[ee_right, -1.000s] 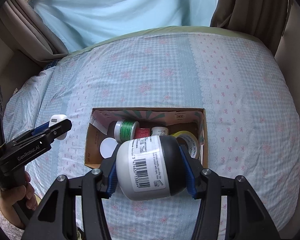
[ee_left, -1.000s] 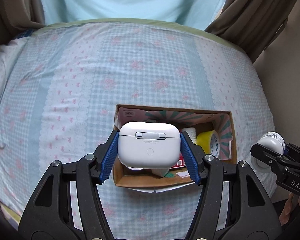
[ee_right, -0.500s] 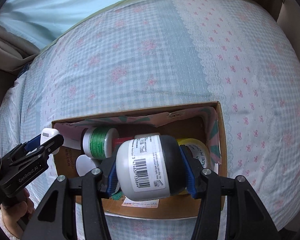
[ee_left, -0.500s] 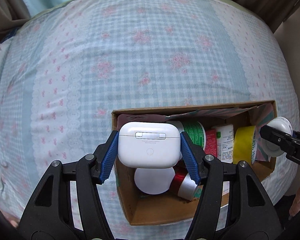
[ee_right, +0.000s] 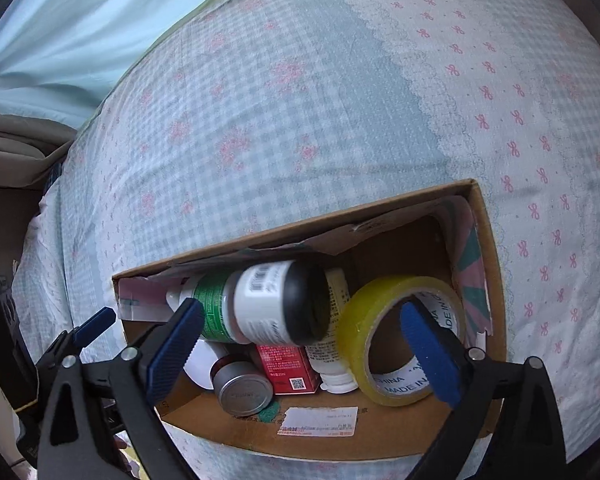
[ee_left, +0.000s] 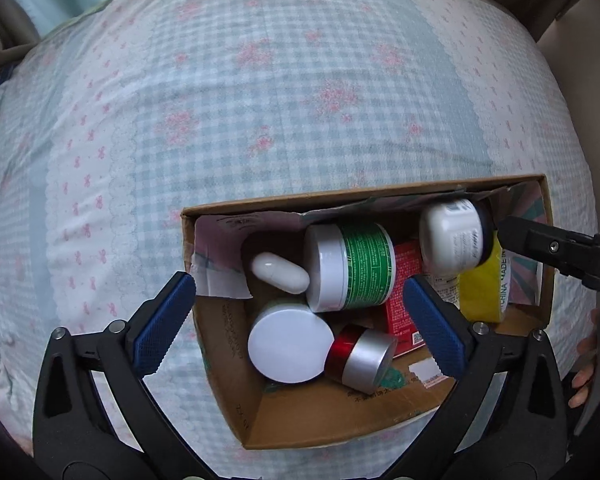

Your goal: Organize rigid objects

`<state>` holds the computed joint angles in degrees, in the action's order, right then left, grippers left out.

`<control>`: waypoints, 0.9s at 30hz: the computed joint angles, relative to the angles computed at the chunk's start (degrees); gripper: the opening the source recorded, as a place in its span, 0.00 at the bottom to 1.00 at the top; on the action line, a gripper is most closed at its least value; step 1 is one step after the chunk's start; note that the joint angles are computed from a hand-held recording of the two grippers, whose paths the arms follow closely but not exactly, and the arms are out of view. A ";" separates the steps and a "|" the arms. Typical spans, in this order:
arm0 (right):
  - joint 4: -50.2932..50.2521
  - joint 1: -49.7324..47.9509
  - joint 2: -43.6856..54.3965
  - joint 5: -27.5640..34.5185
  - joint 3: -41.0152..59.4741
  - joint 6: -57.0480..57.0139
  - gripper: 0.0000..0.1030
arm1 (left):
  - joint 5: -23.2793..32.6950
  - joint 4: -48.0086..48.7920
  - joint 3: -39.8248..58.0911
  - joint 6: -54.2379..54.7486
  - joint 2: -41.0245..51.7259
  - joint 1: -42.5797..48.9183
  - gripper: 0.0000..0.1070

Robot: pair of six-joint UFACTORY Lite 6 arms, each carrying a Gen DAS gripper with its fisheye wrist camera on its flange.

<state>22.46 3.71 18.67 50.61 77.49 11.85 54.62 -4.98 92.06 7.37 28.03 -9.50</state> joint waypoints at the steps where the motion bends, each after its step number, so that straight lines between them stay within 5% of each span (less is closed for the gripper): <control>1: -0.45 -0.56 -0.24 0.98 -0.02 0.48 0.96 | -0.31 -0.05 -1.38 0.29 -1.33 -0.10 0.96; 18: -5.65 1.30 -22.58 7.86 -8.14 6.32 0.96 | 5.33 -0.35 -12.73 0.43 -26.58 1.88 0.96; 23: -8.66 2.43 -29.37 16.13 -1.60 7.44 0.96 | 13.55 -0.05 -4.91 -2.25 -32.88 1.16 0.96; 27: -13.31 2.53 -30.65 27.11 13.19 7.73 0.96 | 22.72 -0.86 10.90 -7.06 -32.80 0.23 0.96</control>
